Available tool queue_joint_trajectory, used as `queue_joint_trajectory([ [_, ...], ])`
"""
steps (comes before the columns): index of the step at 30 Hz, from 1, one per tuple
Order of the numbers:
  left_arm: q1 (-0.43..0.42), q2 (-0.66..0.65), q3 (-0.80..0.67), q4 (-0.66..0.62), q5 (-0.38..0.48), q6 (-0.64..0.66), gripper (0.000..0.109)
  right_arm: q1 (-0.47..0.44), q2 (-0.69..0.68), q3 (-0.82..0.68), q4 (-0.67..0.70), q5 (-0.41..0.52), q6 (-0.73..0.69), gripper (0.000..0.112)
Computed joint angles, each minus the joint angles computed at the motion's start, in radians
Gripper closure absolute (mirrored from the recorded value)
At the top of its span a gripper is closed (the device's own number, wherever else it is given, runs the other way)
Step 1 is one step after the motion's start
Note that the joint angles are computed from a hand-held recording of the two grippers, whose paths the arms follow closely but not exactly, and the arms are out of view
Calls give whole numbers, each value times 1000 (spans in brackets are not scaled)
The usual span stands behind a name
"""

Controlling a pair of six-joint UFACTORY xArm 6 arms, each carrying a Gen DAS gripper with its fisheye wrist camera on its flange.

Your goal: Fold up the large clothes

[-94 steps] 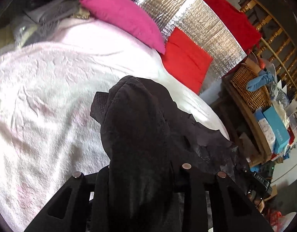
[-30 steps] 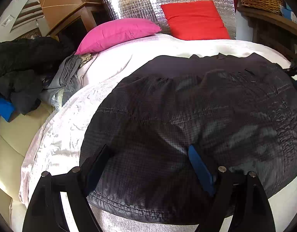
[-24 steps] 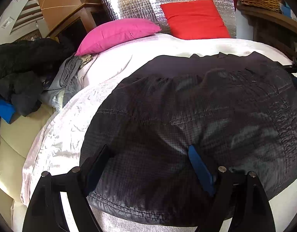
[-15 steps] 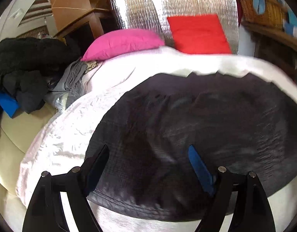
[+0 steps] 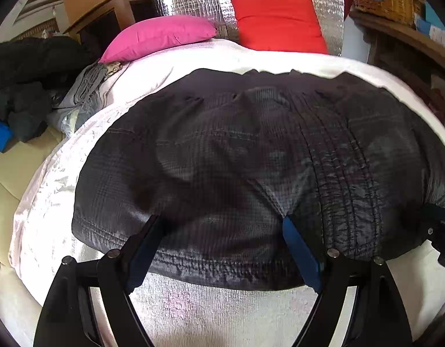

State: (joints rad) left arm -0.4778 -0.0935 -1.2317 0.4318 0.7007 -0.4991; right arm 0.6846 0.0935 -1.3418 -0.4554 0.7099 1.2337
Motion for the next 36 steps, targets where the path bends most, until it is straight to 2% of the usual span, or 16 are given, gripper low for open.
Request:
queue_joint_trajectory([
  [3,22,-18,11,-30,-16,-4,24,0,-30,29,-70,-58,82,52],
  [6,46,-41,24,60,-33,-108,24,18,-16,-3,-136,-56,109,52],
  [8,57,-50,32,89,-45,-153,24,31,22,-48,-122,-47,63,52],
  [12,50,36,-34,16,71,-49,23,36,131,-161,-5,42,-46,52],
  [13,43,42,-35,41,76,-54,23,37,136,-167,0,47,-47,52],
  [17,36,-14,12,87,21,-60,23,37,88,-126,-18,16,-14,51],
  [20,15,-82,62,141,31,-120,23,68,16,-71,-130,46,99,51],
  [26,-59,-235,135,244,76,-209,22,182,-125,-10,-341,263,287,40],
  [29,-73,-310,151,259,77,-223,19,247,-173,-19,-405,384,300,37],
  [31,-108,-372,150,332,101,-277,12,301,-200,-38,-463,475,305,36],
  [33,-146,-424,144,426,133,-334,11,360,-221,-65,-526,559,315,36],
  [36,-195,-493,127,503,167,-361,6,430,-233,-114,-607,626,320,26],
])
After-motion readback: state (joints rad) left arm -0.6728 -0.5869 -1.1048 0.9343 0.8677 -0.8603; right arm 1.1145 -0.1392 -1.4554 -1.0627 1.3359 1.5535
